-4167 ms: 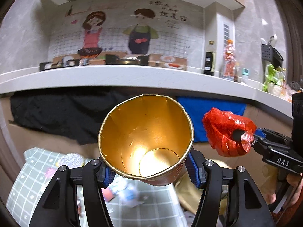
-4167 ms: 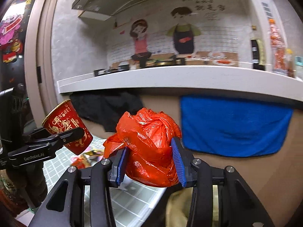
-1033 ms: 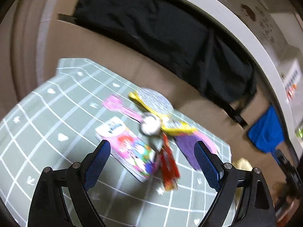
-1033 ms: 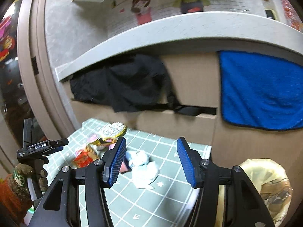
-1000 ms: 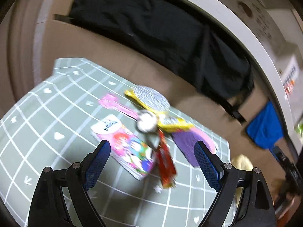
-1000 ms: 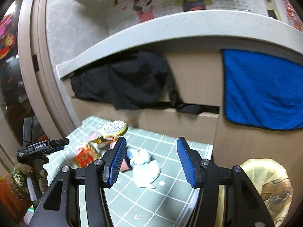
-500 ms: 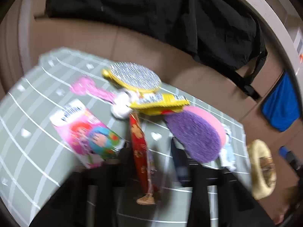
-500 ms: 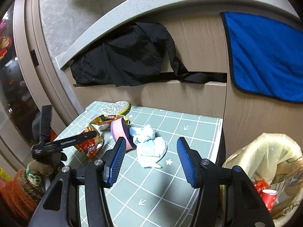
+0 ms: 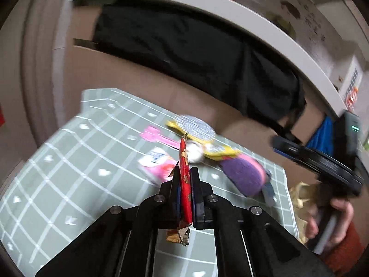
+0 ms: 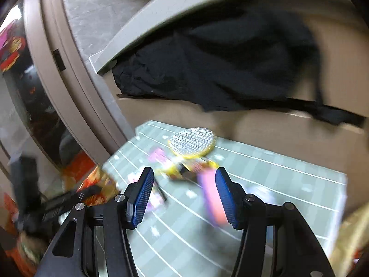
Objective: Collect trash
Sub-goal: 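Grasp silver round lid with right tool while left tool holds wrapper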
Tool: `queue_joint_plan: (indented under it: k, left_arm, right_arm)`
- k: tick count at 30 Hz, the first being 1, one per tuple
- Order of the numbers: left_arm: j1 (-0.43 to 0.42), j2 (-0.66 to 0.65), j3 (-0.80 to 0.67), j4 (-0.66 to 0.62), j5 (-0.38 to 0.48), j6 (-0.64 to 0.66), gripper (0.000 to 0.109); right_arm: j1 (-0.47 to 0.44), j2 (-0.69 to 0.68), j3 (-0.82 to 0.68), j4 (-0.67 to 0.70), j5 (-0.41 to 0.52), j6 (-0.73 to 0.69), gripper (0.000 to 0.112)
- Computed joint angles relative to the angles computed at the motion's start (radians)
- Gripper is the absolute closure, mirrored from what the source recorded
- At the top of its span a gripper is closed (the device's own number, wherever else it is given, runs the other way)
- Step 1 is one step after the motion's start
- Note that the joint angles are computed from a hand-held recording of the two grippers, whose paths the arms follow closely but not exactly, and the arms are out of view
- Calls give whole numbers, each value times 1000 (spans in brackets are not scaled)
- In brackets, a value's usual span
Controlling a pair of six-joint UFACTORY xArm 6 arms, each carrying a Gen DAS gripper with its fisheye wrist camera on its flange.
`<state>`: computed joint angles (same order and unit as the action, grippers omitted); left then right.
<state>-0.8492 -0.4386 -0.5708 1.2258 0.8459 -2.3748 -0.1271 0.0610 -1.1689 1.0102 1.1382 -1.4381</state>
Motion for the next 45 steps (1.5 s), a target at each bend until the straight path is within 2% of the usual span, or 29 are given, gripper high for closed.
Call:
queue_joint_plan:
  k: [1, 4, 9, 11, 13, 15, 17, 18, 20, 21, 22, 25, 30, 35, 40, 45]
  left_arm:
    - [-7, -36, 31, -6, 15, -14, 102]
    - [-25, -143, 118, -29, 57, -35, 102]
    - [-48, -268, 224, -51, 104, -65, 102]
    - [-24, -299, 256, -46, 86, -73, 102]
    - [5, -315, 278, -33, 56, -79, 102]
    - [34, -316, 288, -12, 22, -92, 102]
    - [60, -309, 293, 15, -11, -113, 102]
    - [69, -306, 293, 25, -24, -120, 102]
    - [72, -293, 288, 40, -34, -137, 102]
    - [74, -288, 284, 45, -39, -141, 102]
    - [71, -284, 279, 47, -37, -143, 102]
    - [53, -277, 264, 48, -21, -145, 102]
    - [-1, -237, 211, 68, 20, -162, 102]
    - [-40, -136, 115, 120, 19, -185, 102]
    - [-68, -12, -7, 160, -5, -168, 102]
    - [-87, 83, -90, 149, -32, -135, 102]
  right_arm:
    - [43, 14, -4, -2, -29, 34, 59]
    - [188, 79, -21, -33, -201, 145, 61]
    - [288, 241, -135, -106, -355, 338, 61]
    - [297, 299, -184, -138, -346, 419, 62]
    - [306, 308, -184, -138, -362, 432, 62]
    - [330, 296, -162, -127, -425, 415, 62]
    - [363, 287, -135, -185, -503, 452, 62]
    - [368, 297, -141, -214, -507, 476, 62]
    - [371, 315, -159, -231, -476, 497, 67]
    - [368, 305, -150, -190, -467, 451, 75]
    - [359, 294, -142, -156, -446, 406, 92]
    - [334, 237, -99, -81, -394, 283, 99]
    - [227, 70, -14, 15, -250, 105, 100]
    - [41, -96, 34, 7, -67, -17, 100]
    - [-82, -193, 84, -62, 1, -114, 100]
    - [-179, -257, 188, -122, -75, -295, 100]
